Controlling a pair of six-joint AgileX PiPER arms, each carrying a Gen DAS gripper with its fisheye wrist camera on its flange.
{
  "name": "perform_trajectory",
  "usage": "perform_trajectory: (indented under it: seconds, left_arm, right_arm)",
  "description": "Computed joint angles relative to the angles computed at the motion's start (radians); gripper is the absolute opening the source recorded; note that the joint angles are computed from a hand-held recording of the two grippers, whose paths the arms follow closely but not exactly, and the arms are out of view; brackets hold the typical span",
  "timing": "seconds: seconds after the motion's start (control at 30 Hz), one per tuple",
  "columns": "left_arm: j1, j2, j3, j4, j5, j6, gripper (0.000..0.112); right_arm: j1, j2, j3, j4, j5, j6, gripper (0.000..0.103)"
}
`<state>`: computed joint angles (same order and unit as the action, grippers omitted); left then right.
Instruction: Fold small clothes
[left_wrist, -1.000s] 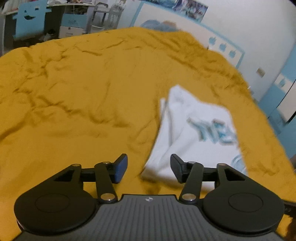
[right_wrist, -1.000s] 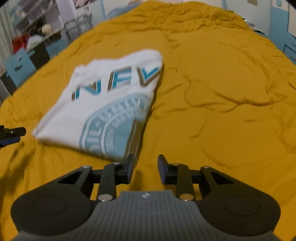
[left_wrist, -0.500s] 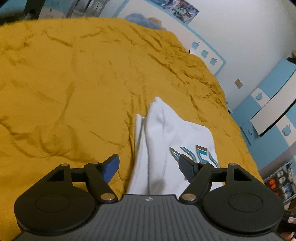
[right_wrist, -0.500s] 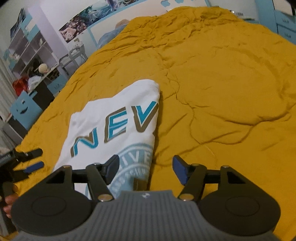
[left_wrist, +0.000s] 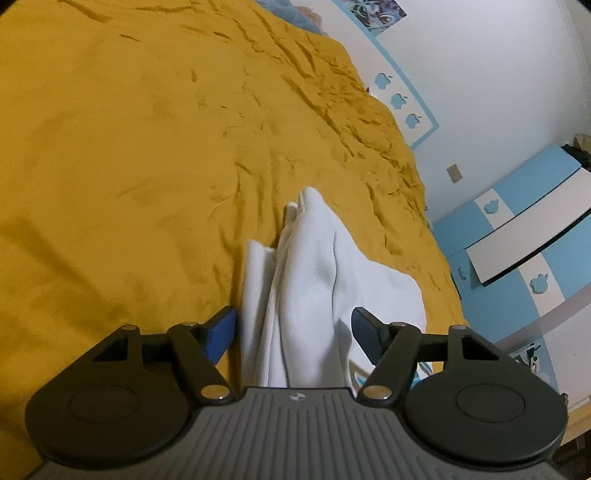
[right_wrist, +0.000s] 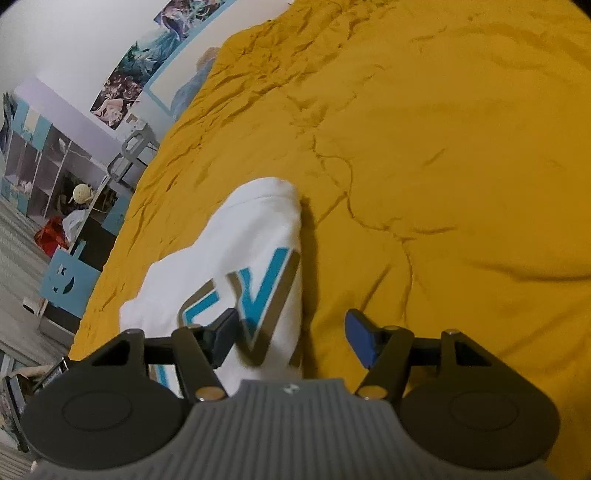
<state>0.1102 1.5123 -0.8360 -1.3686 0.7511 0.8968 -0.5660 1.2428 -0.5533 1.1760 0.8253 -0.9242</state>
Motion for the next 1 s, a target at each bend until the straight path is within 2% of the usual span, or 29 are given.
perform_trajectory:
  seconds: [0.2,0.33,0.37,0.43,0.47,0.5,0.57,0.73,0.9,1.0]
  left_arm:
    - [-0.007,0.086,-0.043,-0.081,0.004,0.080,0.070]
    - [-0.030,0.125,-0.076,-0.089,0.010,0.074,0.065]
    - [-0.044,0.123,-0.078,-0.089,-0.006,0.070,0.064]
    - [-0.056,0.114,-0.074,-0.084,-0.033,0.057,0.052]
    - [-0.051,0.111,-0.070,-0.078,-0.038,0.042,0.040]
    - [-0.038,0.110,-0.062,-0.089,-0.026,0.039,0.034]
    - [-0.023,0.099,-0.052,-0.101,-0.015,0.031,0.027]
    - [-0.073,-0.052,-0.019,-0.031,-0.106,-0.010,0.022]
    - [-0.123,-0.263,0.032,0.038,-0.185,-0.124,0.021]
    - [-0.165,-0.396,0.043,0.126,-0.228,-0.251,0.021]
  right_arm:
    - [0.009,0.145,-0.027,0.148,0.009,-0.153,0.060]
    - [0.020,0.239,-0.055,0.233,0.022,-0.199,0.052]
    - [0.019,0.259,-0.056,0.256,0.031,-0.209,0.049]
    - [0.023,0.293,-0.060,0.293,0.039,-0.209,0.042]
    - [0.020,0.314,-0.062,0.314,0.051,-0.215,0.032]
    - [0.015,0.332,-0.065,0.325,0.067,-0.214,0.021]
    - [0.014,0.345,-0.071,0.333,0.092,-0.202,0.014]
    - [0.055,0.183,-0.058,0.311,0.048,-0.211,0.008]
    - [0.034,-0.021,-0.069,0.243,0.107,-0.123,0.008]
    - [-0.039,-0.139,-0.085,0.191,0.207,-0.040,0.007]
